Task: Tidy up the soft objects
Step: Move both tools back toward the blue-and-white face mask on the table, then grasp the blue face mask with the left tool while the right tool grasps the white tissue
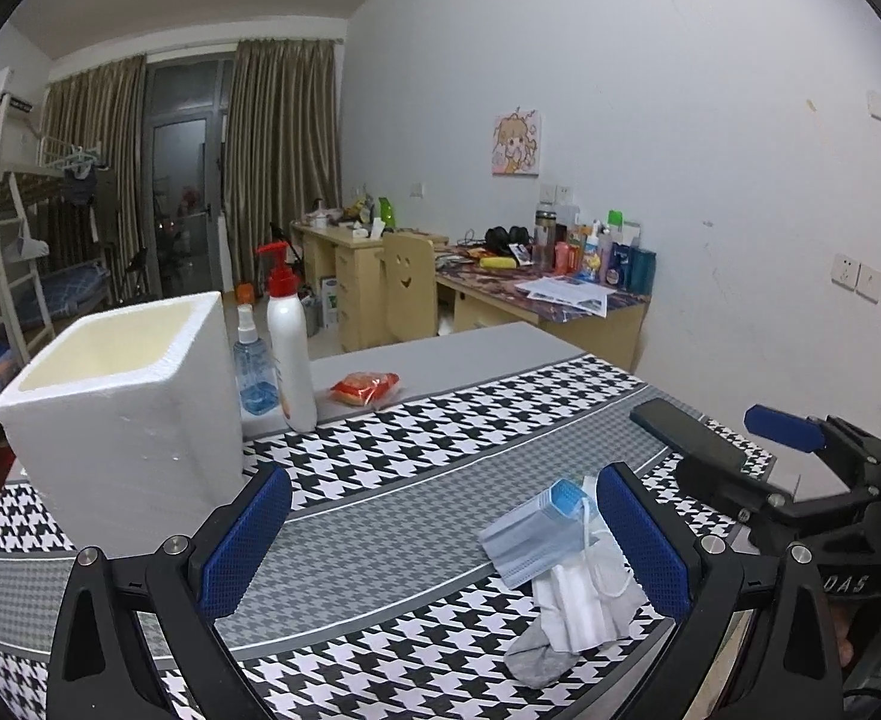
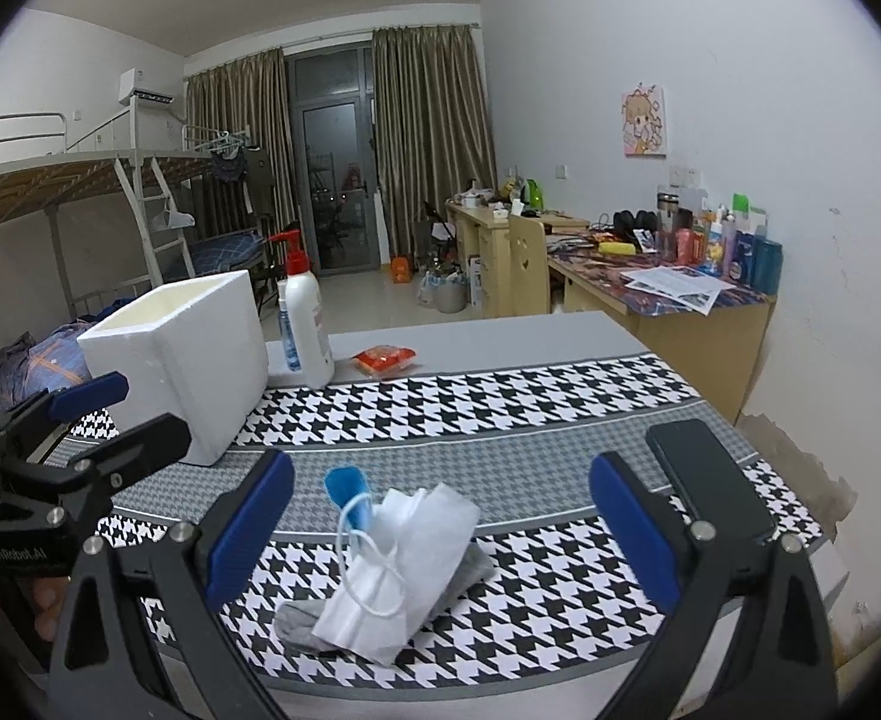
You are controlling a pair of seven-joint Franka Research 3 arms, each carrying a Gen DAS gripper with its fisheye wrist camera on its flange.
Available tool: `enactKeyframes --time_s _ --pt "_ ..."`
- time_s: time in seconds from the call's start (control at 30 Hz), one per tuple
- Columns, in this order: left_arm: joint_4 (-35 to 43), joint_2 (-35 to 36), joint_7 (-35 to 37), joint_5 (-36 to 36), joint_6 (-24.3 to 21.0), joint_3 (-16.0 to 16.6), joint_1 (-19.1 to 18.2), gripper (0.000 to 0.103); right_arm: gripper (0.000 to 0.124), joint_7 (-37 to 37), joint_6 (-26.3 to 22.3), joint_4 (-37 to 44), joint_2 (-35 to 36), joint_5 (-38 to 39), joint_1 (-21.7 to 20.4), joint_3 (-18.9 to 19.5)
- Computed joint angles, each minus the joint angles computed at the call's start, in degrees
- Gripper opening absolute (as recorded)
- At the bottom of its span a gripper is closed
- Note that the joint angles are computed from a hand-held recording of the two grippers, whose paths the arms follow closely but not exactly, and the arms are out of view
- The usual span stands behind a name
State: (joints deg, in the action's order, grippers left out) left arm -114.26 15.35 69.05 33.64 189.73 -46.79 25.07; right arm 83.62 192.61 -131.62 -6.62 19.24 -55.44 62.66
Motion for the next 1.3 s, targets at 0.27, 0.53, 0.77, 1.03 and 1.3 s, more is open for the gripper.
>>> enactKeyframes --time_s 0.27,0.53,0.77,1.03,1.3 --pt "1.5 1.4 3.8 -3.7 -2.3 2.7 -4.5 0.102 0.100 4.3 -0.9 -0.7 0.1 -5.2 -4.6 3.0" --pt "2.3 2.0 8.6 -9.1 -3.5 5.7 -9.1 0.102 0.100 3.9 -1.6 -1.0 1.1 -5.4 -2.6 0.2" --pt "3.5 2.5 12.5 -13.0 -5.0 9.6 -14.3 0.102 0.100 5.5 -1.7 -1.4 1.3 -7.4 -2.2 -1.5" --pt "4.8 3.6 17.5 -18.0 -7.7 11.4 -17.9 0.102 0.100 3.1 -1.9 -1.8 2.1 -4.5 4.2 -8.3" --pt "8.0 4.8 17.9 -19.5 -10.2 22.7 -29.5 0.102 0.100 4.3 -2.6 -2.3 2.6 -6.3 11.6 -16.7"
